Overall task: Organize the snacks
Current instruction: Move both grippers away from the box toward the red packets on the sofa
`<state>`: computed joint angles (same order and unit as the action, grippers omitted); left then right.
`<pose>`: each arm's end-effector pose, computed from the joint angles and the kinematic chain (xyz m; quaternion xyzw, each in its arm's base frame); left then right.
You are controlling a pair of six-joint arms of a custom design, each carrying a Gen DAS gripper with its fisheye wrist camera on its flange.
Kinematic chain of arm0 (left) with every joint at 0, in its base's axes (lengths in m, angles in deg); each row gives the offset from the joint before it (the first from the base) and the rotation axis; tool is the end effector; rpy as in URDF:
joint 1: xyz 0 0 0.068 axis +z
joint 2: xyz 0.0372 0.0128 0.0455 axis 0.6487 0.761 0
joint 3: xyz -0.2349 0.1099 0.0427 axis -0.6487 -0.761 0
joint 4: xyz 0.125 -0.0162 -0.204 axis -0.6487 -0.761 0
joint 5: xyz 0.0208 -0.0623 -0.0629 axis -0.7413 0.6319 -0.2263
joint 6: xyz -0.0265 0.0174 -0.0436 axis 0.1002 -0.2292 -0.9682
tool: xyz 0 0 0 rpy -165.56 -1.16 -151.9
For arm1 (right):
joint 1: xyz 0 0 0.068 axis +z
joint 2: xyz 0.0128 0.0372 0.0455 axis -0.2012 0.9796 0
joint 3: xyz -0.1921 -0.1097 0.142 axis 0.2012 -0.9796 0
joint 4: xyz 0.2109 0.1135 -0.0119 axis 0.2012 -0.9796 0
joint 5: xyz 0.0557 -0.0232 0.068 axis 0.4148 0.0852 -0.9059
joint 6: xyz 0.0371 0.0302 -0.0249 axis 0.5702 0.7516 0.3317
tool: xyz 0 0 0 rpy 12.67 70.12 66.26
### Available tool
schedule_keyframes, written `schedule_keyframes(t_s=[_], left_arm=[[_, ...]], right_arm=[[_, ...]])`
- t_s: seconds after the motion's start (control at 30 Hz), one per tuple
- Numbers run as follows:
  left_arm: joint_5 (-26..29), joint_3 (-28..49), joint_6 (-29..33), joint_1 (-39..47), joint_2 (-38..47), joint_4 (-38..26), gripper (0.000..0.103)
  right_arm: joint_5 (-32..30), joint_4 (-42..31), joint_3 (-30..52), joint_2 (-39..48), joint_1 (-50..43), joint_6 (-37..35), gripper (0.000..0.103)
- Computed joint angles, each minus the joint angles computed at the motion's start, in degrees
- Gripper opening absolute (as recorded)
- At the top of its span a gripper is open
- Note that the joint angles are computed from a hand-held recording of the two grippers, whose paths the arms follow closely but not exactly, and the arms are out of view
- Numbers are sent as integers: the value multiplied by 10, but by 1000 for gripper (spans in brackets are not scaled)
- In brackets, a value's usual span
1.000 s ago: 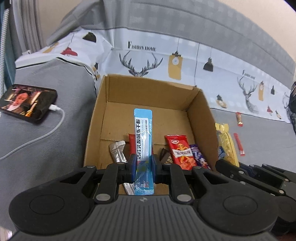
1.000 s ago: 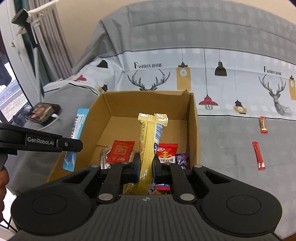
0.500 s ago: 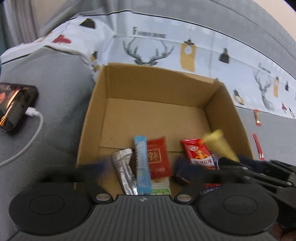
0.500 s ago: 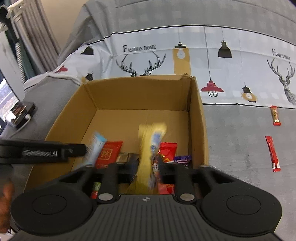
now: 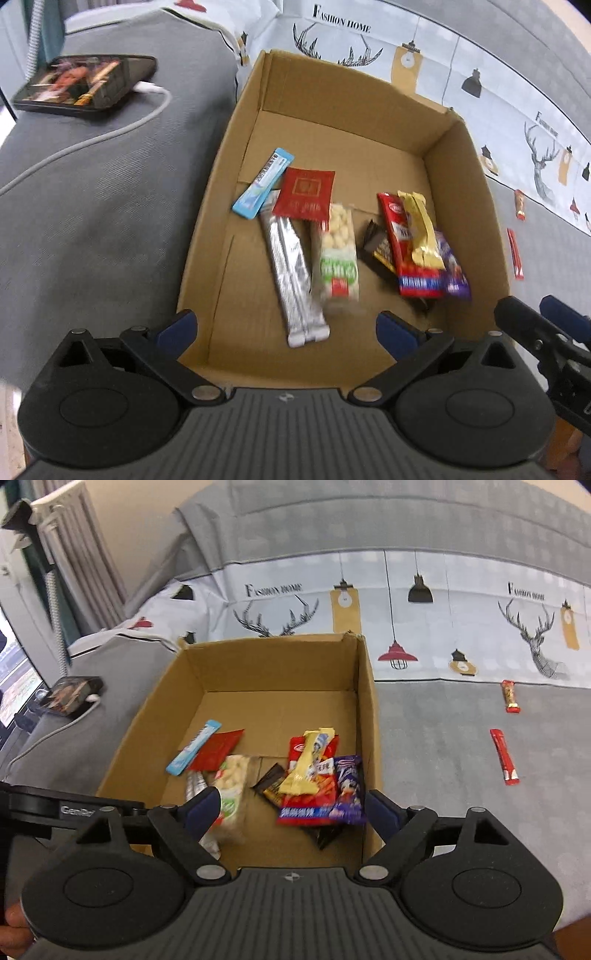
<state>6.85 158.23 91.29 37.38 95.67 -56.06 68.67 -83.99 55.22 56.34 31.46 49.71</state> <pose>0.3524 -0.0271 0.2555 0.2304 0.9517 -0.0836 0.1850 0.2337 0.1938 0.2600 0.2862 0.8902 0.0704 0.3475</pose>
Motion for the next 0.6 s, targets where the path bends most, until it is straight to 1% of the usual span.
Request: schedule_keyframes(t_s=[0.13, 0.33, 0.6], left_arm=[[9, -55, 24, 25, -68, 4, 103], [33, -94, 66, 63, -139, -12, 103], [61, -121, 103, 102, -205, -30, 103]], right_arm=[[42, -66, 45, 6, 58, 39, 87], [79, -144, 97, 18, 121, 108, 87], [134, -239, 173, 44, 191, 171, 87]])
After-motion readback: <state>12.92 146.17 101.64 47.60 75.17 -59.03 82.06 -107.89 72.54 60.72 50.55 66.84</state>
